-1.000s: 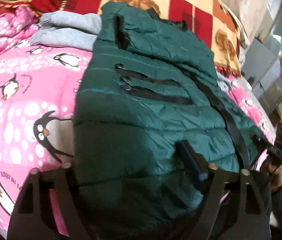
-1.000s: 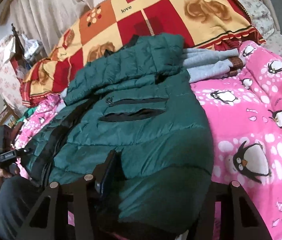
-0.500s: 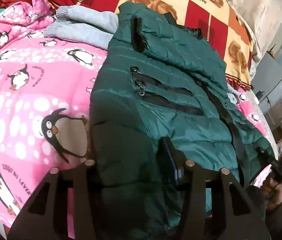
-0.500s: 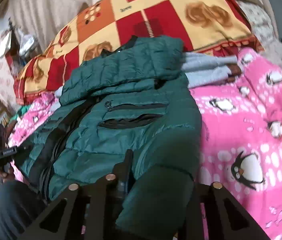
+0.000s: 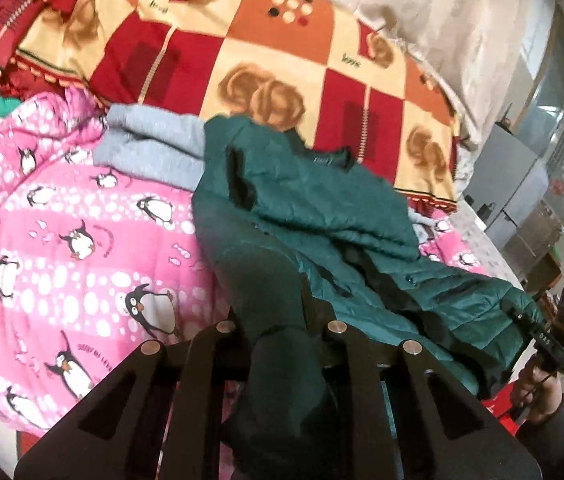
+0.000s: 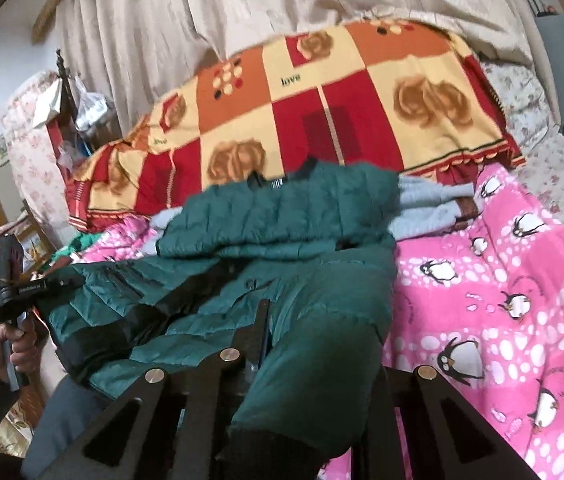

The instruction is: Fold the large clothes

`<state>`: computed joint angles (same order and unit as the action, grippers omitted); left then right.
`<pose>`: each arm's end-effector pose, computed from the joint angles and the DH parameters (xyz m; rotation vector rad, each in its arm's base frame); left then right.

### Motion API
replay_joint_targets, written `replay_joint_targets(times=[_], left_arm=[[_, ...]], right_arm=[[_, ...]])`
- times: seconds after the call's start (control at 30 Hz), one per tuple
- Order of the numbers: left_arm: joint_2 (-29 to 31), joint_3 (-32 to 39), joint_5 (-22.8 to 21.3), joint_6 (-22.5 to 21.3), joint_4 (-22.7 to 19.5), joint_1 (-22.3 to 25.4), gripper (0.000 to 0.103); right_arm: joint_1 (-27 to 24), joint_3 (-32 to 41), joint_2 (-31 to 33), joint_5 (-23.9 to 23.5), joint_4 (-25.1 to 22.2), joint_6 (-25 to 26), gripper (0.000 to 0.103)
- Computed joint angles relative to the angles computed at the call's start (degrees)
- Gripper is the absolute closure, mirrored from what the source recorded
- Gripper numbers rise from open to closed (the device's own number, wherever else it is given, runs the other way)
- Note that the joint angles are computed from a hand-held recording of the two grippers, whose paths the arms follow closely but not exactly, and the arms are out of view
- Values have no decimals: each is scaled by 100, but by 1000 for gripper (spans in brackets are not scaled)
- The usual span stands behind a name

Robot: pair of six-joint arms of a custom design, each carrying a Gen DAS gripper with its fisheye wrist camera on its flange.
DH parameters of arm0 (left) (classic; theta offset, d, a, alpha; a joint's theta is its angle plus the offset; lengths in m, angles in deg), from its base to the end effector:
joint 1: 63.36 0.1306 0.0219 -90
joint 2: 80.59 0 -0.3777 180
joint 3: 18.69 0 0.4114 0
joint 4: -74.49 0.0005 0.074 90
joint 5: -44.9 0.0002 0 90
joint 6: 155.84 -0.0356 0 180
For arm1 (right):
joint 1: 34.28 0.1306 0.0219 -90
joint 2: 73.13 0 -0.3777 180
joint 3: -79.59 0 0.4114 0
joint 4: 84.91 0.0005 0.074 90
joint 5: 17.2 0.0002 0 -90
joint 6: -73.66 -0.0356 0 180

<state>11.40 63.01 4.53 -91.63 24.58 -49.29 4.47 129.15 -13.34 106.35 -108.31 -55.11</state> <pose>0.4799 0.0918 0.3503 0.5082 2.2235 -0.7787 0.2645 0.1864 0.3264 0.3283 2.0304 0.2039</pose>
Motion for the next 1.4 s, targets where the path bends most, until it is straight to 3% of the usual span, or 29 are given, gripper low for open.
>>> replay_joint_targets(times=[0.1,0.2,0.37,0.43,0.47,0.5,0.53,0.63,0.9,1.4], left_arm=[[-181,-210,-25,-274,-13,66,91],[-92,-338,-250,-257,-40,58,91],[-288,-711,-1060,-74,229,-96,88],[-490,-956,-1533,-47,491,-180,76],[-567,-1064,-1720,-43,618,-205,71],[-607,-1147,-1870,-55,726,-218,66],[-648,-1238,-1987,-75,834,-223,64],[-677,-1378,-2185,-68,1028,-224,58],[-579,-1436,-2260,169,1290,-216,52],[-500,-1333,-2264,102,1134,-192,51]], right_arm=[[210,-122,-256,195,-75,-104,87],[232,-287,-328,140,-80,-273,87],[193,-371,-61,-114,-152,-757,87],[216,-394,-21,-130,-289,-1110,86],[197,-426,-26,-230,-312,-1336,75],[185,-448,-21,-316,-392,-1574,57],[158,-462,-21,-437,-455,-1797,52],[149,-658,-162,-700,-245,-2260,49],[-4,-789,-59,-1023,-84,-2603,47],[27,-928,-84,-1067,166,-2633,47]])
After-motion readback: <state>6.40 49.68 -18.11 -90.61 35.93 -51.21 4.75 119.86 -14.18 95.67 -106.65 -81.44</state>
